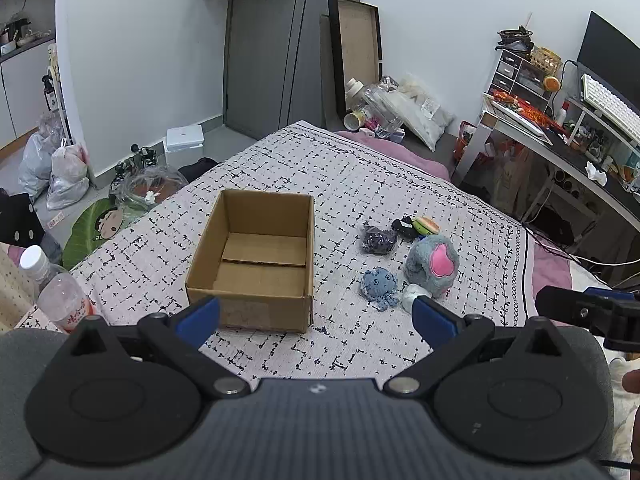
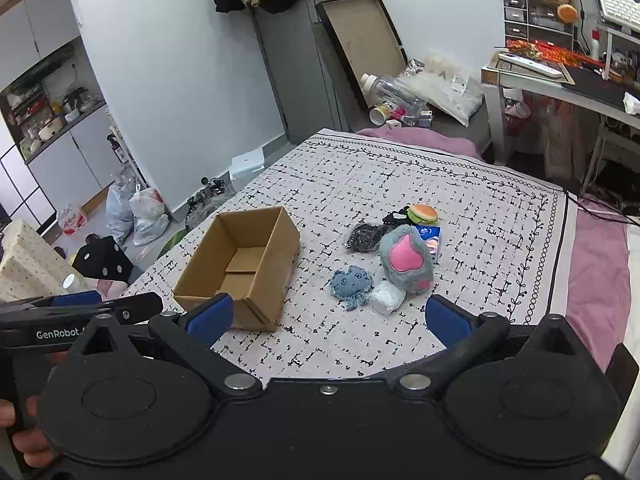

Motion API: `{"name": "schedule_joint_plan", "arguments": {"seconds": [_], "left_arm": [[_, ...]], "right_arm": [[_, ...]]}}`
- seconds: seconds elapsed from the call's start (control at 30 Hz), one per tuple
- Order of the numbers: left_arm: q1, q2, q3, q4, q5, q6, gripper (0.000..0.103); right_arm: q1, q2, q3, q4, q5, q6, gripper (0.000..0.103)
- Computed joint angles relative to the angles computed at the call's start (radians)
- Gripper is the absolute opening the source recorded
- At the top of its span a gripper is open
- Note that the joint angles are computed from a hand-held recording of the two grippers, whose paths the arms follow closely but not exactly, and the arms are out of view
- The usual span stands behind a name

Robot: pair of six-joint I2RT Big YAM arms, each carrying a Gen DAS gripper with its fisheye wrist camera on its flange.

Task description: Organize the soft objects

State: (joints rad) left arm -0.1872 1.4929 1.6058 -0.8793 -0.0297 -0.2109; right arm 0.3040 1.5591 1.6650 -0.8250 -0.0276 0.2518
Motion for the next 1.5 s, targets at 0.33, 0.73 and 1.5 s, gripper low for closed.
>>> {"name": "schedule_joint_plan", "arguments": {"seconds": [0.33,0.73,1.5], "left_arm": [[-0.002,0.003,0.001,-0.009,-0.003,0.007,0.102],[-0.004,0.003,0.001,-0.013,-0.013,0.007,0.102],[-0.012,0.018,0.015,-0.03,-0.008,0.007,0.102]], "right_arm": [[0.001,0.001,-0.007,0.0,0.02,-0.005,0.103],[0.005,0.003,-0.004,-0.008,0.036,-0.018,0.103],[0.0,0.006,-0.002,-0.016,0.033,-0.024,0.103]]}}
